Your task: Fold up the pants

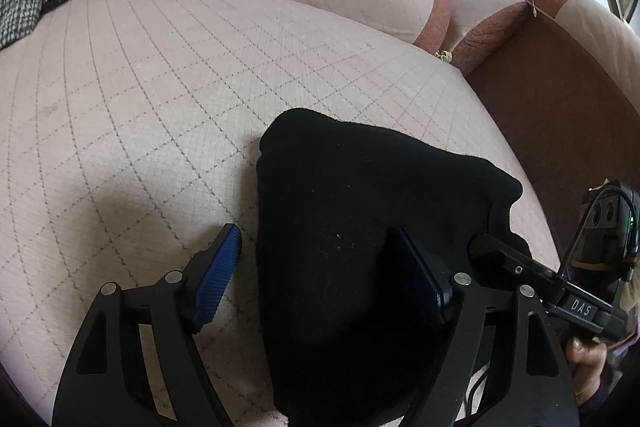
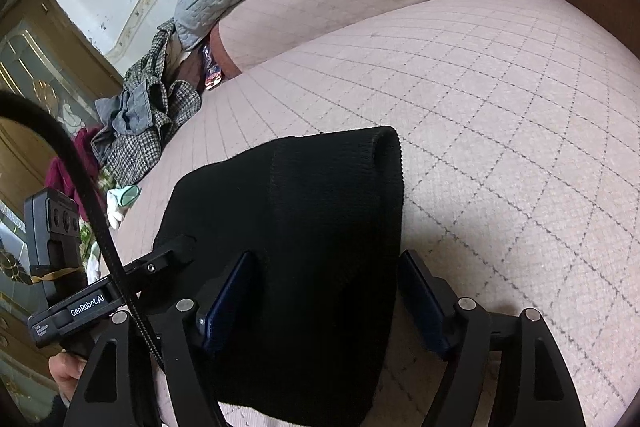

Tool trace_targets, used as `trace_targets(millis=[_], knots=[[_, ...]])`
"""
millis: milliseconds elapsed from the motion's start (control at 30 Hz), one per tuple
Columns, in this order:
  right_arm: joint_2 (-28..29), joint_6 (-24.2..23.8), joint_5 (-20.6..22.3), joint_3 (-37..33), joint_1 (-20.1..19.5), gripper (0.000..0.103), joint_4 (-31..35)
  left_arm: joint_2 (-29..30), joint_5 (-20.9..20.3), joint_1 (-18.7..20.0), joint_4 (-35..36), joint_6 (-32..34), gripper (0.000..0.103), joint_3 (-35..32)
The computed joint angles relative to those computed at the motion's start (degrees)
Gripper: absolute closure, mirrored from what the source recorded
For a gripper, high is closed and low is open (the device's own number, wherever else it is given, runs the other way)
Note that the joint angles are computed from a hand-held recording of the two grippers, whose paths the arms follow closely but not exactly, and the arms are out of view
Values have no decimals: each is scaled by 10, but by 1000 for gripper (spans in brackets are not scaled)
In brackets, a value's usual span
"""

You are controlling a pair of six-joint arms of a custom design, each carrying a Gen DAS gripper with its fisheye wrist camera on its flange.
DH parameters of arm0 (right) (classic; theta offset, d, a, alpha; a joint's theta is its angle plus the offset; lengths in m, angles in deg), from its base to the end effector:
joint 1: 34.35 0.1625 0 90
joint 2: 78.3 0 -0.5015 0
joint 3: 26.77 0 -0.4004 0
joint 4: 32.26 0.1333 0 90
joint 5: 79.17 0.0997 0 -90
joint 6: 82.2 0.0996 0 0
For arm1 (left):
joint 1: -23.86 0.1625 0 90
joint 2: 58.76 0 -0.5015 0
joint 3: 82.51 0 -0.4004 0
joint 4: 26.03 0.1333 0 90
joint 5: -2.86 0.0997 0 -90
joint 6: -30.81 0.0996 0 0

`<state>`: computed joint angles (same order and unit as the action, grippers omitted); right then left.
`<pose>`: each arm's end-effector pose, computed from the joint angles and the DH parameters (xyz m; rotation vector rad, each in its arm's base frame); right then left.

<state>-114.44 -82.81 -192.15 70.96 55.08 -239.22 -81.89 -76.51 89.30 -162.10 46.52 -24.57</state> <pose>0.0872 -0.7285 0.1360 -0.2605 -2.4508 1.2806 -0.2390 -0.8878 0.0544 0.9921 2.7848 -0.3118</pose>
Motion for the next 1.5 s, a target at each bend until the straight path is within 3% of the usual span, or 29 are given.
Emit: trace_targets(millis=[267,367,467,567,700,833,1133,1233,1300,1400,1500], knots=[[8,-6,8,-2,-1,29,-18,5,-5,1,0,-2,22,-4],[12,-18,0,-3,4,43,-27,7,-18,3,18,7,22,-12],[14,-29,-3,-1,11,59,-43,1,-22,-1,10,29,32,0],[11,-38,-11,-1,20,63,-51,-6,-40,0,16,21,44,-5],[5,-55,-2,-5,29,64,-54,-8,-57,3,30,10,46,-34],[10,-78,6,-35,38,64,-38,-1,-40,-2,17,28,46,-66],[49,-85,21,-148,35,64,41,85,10,12,88,17,46,-238],[70,-95,-7,-193,28,63,87,112,71,13,106,8,46,-272],[87,-92,-55,-224,26,58,132,128,64,18,144,-5,45,-308],[80,-71,-26,-205,16,56,111,123,65,17,131,1,45,-297],[70,-76,-37,-193,20,56,103,109,84,11,92,18,45,-259]])
